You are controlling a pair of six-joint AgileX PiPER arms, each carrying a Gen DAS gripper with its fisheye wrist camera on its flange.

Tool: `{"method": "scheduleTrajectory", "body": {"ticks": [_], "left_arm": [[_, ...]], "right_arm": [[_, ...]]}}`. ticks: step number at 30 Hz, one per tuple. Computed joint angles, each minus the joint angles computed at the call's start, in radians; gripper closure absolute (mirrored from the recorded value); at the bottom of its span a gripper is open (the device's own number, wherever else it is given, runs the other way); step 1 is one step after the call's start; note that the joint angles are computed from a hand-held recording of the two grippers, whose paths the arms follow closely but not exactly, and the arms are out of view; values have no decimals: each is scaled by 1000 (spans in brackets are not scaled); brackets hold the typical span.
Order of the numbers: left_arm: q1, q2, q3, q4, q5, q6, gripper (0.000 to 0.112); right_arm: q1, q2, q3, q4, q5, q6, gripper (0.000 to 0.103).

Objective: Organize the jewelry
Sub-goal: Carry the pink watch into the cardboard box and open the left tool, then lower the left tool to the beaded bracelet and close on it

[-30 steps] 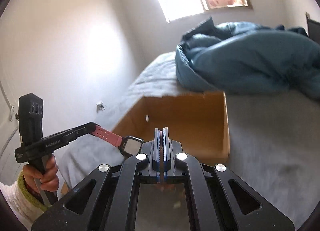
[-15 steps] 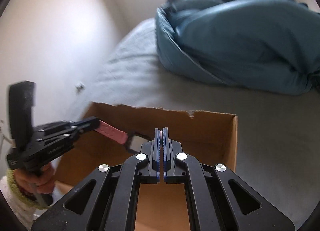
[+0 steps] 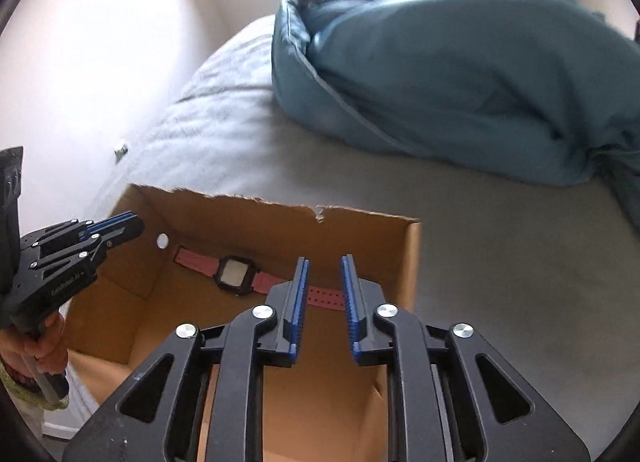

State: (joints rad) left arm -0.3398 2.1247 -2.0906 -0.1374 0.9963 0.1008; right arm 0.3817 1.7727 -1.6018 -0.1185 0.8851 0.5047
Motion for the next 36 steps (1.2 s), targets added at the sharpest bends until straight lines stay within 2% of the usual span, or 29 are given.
{"method": "scheduleTrajectory", "body": {"ticks": [2, 4, 6, 8, 10, 15, 17, 19, 20, 24, 26, 27, 31, 36], "left_arm": [[18, -139, 186, -32, -101, 43, 102], [40, -271, 353, -72, -188, 101, 102], [79, -439, 547, -149, -273, 189, 95], [113, -575, 688, -208, -318, 259, 89], [164, -714, 824, -296, -328, 374, 85], [291, -1003, 1114, -469, -342, 625, 64], [355, -1081, 1205, -546, -322, 713, 62], [407, -1132, 1295, -595, -295, 773, 62], [413, -1140, 1328, -598, -298, 785, 62], [381, -1145, 1433, -538, -352, 781, 62], [341, -1127, 1473, -511, -419, 773, 62], [320, -1112, 1485, -495, -452, 759, 62], [301, -990, 1487, -613, -527, 875, 63], [317, -831, 1454, -687, -551, 970, 78]], "right_arm": [[42, -106, 79, -76, -16, 59, 80], [97, -195, 140, -167, -20, 115, 73], [190, -318, 231, -311, -14, 217, 64], [296, -409, 299, -436, 17, 326, 59], [416, -464, 348, -545, 68, 451, 59], [760, -542, 482, -767, 207, 792, 59], [858, -531, 539, -812, 196, 932, 58], [883, -490, 563, -812, 141, 995, 58], [878, -462, 583, -798, 72, 1016, 58], [844, -353, 556, -749, -61, 985, 58], [806, -297, 534, -732, -126, 948, 58], [801, -277, 525, -724, -133, 936, 59], [732, -174, 479, -671, -218, 839, 66], [668, -74, 424, -565, -282, 712, 77]]}}
